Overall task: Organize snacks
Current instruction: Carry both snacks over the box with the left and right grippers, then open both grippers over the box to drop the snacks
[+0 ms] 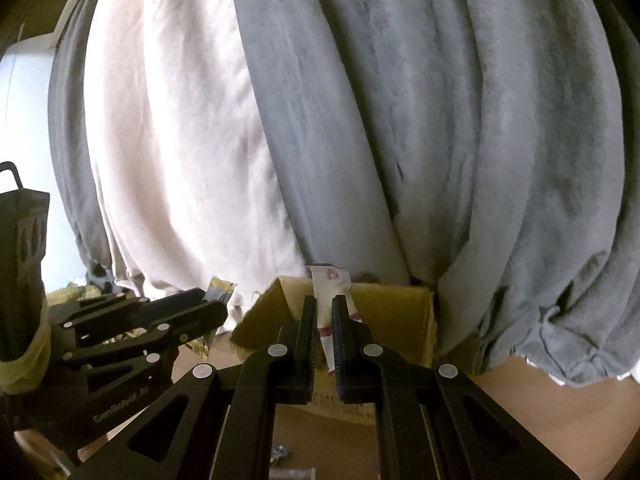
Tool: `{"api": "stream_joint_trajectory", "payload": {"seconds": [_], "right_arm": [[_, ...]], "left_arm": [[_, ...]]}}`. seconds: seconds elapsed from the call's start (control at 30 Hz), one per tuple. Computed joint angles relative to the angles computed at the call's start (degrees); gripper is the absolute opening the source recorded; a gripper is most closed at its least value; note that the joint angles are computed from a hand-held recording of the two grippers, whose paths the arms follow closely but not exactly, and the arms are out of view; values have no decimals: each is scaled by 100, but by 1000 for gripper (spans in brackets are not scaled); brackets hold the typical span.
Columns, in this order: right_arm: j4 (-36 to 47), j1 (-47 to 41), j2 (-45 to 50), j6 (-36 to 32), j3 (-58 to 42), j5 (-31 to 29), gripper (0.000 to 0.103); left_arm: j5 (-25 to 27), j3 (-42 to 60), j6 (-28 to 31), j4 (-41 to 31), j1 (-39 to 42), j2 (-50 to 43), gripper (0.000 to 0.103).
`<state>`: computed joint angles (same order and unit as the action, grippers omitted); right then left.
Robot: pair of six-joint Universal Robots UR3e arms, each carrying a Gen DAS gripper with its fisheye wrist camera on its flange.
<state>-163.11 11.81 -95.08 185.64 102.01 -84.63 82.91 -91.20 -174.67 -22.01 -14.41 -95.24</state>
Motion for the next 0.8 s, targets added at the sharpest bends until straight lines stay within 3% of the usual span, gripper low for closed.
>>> {"api": "stream_joint_trajectory", "payload": {"seconds": [0.47,0.63,0.8], "right_arm": [[783,-338,1118,-106,-1403,456,9],[1021,-391,1434,-166,-1707,435,9],[1162,-382,1561,-153,-1762,255,10]], "left_arm": [[-563,2158,218,-1264,187,-1453,19],[-435,2547,182,-1358,191,-1825,41],[-229,2327,133,-1148,115,-1771,44]]}}
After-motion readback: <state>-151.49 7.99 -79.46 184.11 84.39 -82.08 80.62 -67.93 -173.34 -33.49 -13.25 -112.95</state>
